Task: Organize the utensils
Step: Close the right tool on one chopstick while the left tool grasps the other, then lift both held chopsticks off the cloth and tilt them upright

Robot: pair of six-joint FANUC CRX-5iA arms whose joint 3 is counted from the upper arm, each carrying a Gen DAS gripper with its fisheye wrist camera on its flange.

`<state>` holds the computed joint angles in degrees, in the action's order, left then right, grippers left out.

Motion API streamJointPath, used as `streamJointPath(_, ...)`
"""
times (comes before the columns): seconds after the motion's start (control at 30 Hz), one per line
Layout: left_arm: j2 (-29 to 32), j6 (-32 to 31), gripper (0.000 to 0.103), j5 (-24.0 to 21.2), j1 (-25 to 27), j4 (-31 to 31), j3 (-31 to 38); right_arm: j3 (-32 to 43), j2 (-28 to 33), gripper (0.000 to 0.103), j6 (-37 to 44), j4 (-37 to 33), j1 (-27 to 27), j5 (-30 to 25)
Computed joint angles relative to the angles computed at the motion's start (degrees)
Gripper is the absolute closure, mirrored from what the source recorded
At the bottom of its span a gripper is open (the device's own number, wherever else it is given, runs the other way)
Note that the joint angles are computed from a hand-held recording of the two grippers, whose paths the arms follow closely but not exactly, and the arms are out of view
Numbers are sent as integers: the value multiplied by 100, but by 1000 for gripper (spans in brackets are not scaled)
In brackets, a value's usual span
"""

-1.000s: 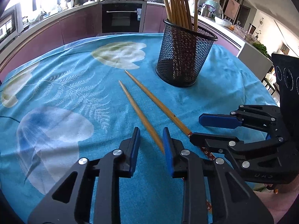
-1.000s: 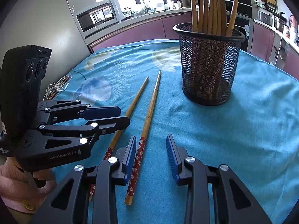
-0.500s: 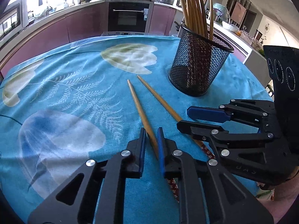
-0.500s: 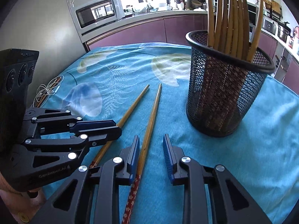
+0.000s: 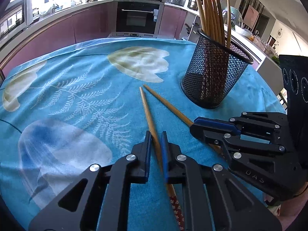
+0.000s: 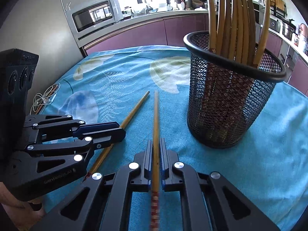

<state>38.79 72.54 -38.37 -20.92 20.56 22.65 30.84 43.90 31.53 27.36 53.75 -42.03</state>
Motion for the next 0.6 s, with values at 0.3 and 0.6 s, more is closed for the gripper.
streamJointPath(0.3, -140, -119, 95, 123, 23, 262, -270, -663, -396, 97, -438, 224, -12, 579)
streamJointPath(0.6, -169, -318, 95, 68, -21, 333, -346, -695, -462, 97, -158, -113, 13, 617)
